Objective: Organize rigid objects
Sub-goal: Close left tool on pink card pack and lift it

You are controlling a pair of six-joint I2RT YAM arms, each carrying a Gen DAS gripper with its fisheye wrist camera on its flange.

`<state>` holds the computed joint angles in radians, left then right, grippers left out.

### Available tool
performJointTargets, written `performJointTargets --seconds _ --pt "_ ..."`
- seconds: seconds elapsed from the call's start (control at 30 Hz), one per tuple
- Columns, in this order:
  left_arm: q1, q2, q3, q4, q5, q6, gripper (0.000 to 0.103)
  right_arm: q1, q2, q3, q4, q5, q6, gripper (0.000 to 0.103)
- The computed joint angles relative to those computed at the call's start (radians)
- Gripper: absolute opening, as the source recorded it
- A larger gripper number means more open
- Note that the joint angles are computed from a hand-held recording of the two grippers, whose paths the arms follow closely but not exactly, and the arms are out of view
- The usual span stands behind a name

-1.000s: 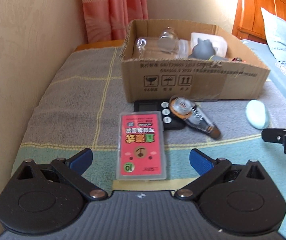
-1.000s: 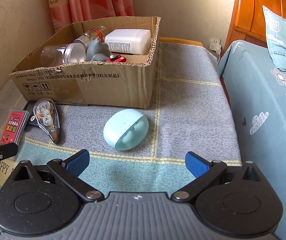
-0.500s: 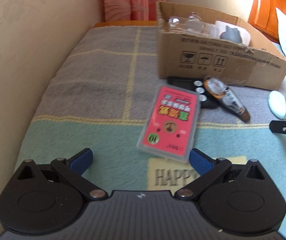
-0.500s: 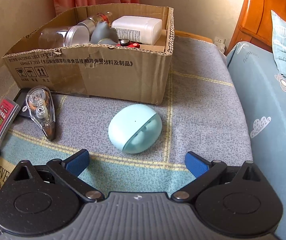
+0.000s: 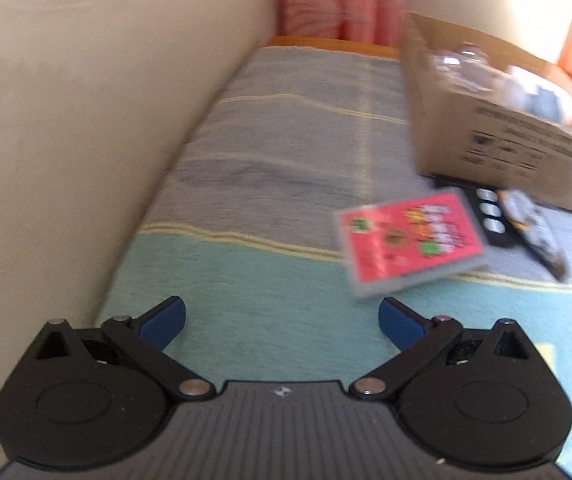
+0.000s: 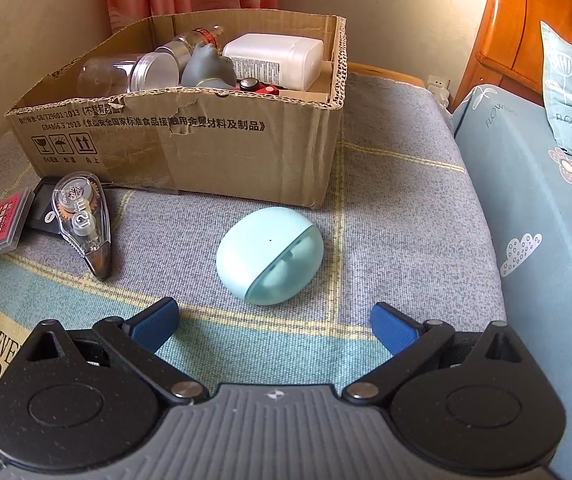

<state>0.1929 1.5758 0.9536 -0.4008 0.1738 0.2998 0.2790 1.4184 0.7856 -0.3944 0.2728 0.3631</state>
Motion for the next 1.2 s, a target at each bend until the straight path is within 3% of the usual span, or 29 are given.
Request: performJointTargets --seconds 0.1,0.2,0.5,0.83,1.07,1.2 --pt "0.003 -0.018 0.024 -0.055 0.124 0.021 0.102 0.0 0.0 -0.001 0.002 0.0 -0.001 0.103" --pt "-0.031 -0.014 0.043 -0.033 0.173 -0.028 0.102 -0.001 -0.002 -0.005 0.009 -0.001 -0.006 0.103" --pt "-0.144 0.104 0.095 0.062 0.044 -0.129 0.102 0.001 -0.019 -0.028 0.03 0.004 -0.011 0.103" --pt "-0.067 0.076 0.018 0.093 0.084 -0.052 0.102 0.004 -0.025 -0.037 0.041 0.008 -0.013 0.103" --pt "-0.108 0.069 0.009 0.118 0.036 -0.032 0.092 0.01 -0.044 -0.07 0.08 0.017 -0.019 0.103" --pt "-0.109 0.077 0.024 0.104 0.041 -0.03 0.092 0.009 -0.033 -0.071 0.109 0.013 -0.033 0.103"
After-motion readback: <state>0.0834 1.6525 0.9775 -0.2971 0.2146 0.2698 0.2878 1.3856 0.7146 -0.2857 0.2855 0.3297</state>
